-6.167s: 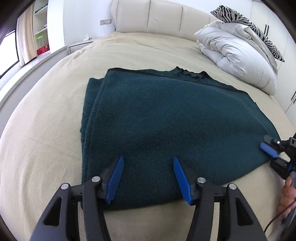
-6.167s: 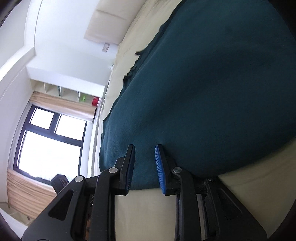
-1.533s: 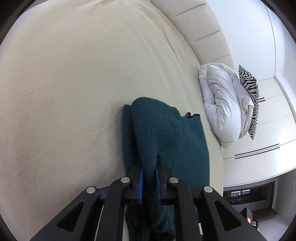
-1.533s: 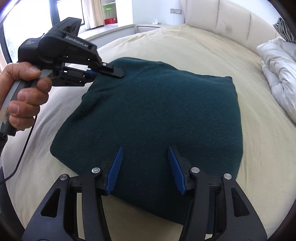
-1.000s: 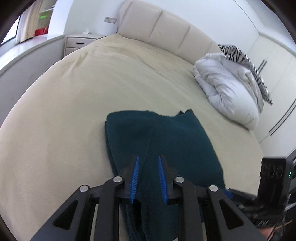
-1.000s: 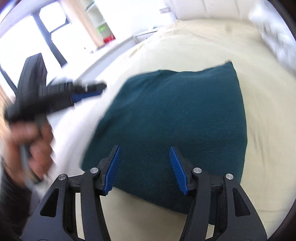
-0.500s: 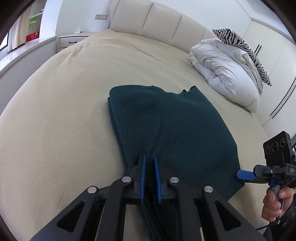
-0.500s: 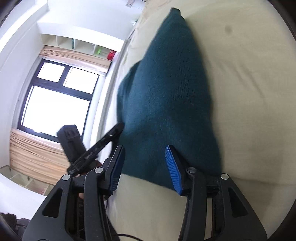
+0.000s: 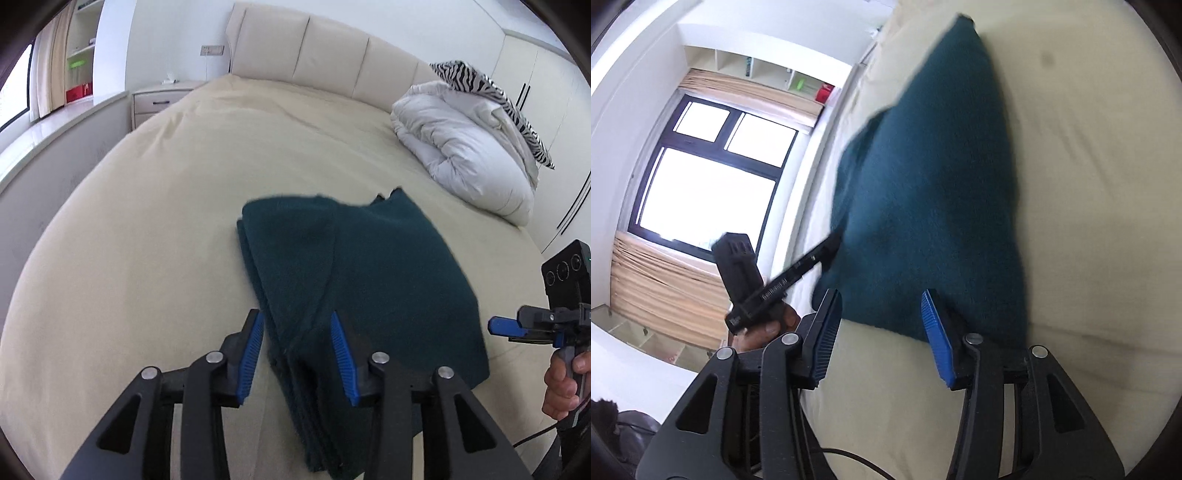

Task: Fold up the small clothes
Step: 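Grasp the bundle end with the right gripper and lift it toward the left gripper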

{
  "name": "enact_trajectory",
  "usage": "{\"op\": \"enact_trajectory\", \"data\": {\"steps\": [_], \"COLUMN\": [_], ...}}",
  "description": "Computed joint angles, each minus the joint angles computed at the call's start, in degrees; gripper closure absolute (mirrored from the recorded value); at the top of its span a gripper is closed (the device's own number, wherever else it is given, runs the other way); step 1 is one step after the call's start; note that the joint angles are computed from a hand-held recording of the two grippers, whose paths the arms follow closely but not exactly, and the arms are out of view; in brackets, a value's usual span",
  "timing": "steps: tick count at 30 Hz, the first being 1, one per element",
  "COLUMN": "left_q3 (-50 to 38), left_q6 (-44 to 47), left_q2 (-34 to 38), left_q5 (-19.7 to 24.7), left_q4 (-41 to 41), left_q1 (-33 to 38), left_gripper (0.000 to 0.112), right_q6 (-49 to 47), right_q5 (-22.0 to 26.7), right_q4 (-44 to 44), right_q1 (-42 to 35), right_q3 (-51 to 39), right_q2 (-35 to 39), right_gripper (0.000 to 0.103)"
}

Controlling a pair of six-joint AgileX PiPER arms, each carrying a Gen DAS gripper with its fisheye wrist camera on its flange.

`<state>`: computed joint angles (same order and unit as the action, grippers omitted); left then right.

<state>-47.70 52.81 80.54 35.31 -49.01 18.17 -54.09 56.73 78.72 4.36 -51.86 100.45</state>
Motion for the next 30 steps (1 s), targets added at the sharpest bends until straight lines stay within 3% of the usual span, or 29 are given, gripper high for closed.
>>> {"op": "enact_trajectory", "data": {"steps": [4, 8, 11, 15, 18, 21, 22, 25, 28, 30], "left_q3": [-9.1, -19.7, -23.8, -23.7, -24.7, -25.2, -25.3, -25.5, -23.6, -20.5], "left_q6": [-5.6, -13.3, -20.0, -10.7, -10.2, -9.9, -9.5, -7.8, -6.3, -4.7], "left_q2": [4.3, 15.6, 22.1, 26.8, 27.9, 28.7, 29.0, 28.9, 26.2, 22.5], "left_q5": [0.6, 0.1, -2.4, -1.9, -1.6, -1.9, -1.7, 0.0, 2.7, 2.2], "left_q4": [2.1, 5.9, 13.6, 3.8, 3.6, 2.9, 2.2, -0.6, -4.9, -6.7], "left_q1": [-5.5, -10.0, -11.9, -8.8, -8.8, -8.9, -8.8, -7.7, -4.4, -2.3], "left_gripper": [0.066, 0.063, 0.063, 0.063, 0.063, 0.063, 0.063, 0.063, 0.063, 0.061], "right_q6": [7.9, 19.4, 27.9, 39.5, 43.3, 41.6, 41.5, 39.9, 34.3, 30.2], "right_q5": [2.7, 4.4, 5.8, 7.7, 9.8, 7.6, 7.3, 5.7, -0.5, -3.0], "right_q4": [-5.9, -10.8, -13.8, -21.1, -22.5, -21.3, -21.9, -20.9, -16.7, -16.3], "right_q1": [-1.5, 0.1, 0.3, 1.3, 0.1, -0.5, -0.9, -2.7, -5.1, -6.6], "right_q3": [-14.8, -34.2, -48.3, -64.3, -73.4, -73.8, -74.1, -71.4, -59.3, -51.5], "right_q2": [4.1, 16.1, 25.2, 35.8, 42.7, 44.3, 44.7, 44.7, 37.8, 31.9], "right_gripper": [0.056, 0.056, 0.056, 0.058, 0.058, 0.063, 0.074, 0.089, 0.085, 0.079]}}
